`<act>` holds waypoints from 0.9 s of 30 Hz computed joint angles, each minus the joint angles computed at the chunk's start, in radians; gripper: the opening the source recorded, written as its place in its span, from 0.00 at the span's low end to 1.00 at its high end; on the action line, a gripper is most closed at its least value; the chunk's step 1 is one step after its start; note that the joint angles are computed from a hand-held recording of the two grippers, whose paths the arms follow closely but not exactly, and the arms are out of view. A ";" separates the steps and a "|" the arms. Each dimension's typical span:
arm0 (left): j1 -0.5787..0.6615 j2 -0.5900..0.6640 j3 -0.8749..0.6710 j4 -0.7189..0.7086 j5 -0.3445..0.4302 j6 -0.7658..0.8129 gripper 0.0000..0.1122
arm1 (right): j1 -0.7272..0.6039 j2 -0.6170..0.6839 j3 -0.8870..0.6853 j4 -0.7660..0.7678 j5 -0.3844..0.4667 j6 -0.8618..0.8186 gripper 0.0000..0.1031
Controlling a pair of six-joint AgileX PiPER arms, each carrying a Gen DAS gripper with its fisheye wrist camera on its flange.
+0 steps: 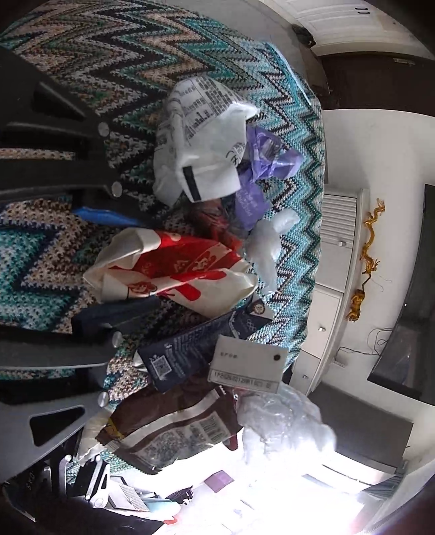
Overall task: Collect trash
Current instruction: 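Grasp the white tissue with the right tool while the left tool grasps the red-and-white paper bag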
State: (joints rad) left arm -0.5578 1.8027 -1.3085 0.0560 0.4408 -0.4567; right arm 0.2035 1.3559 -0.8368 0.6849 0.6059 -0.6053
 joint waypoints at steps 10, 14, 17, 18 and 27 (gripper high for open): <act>0.004 -0.219 0.224 0.045 -0.057 -0.091 0.28 | 0.023 -0.228 0.101 -0.070 0.094 0.080 0.12; -0.004 -0.322 0.316 0.062 -0.071 -0.131 0.27 | 0.043 -0.300 0.118 -0.112 0.112 0.139 0.12; -0.026 -0.409 0.375 0.133 -0.067 -0.215 0.26 | 0.041 -0.340 0.119 -0.130 0.127 0.162 0.12; -0.029 -0.428 0.377 0.141 -0.060 -0.227 0.26 | 0.037 -0.356 0.122 -0.132 0.133 0.168 0.12; -0.049 -0.522 0.330 0.072 0.004 -0.175 0.25 | -0.076 -0.499 0.141 -0.110 0.213 0.165 0.12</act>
State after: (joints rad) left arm -0.6071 1.2808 -0.9787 0.1280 0.4445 -0.6318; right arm 0.1273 0.8570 -0.6955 0.5748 0.8191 -0.4399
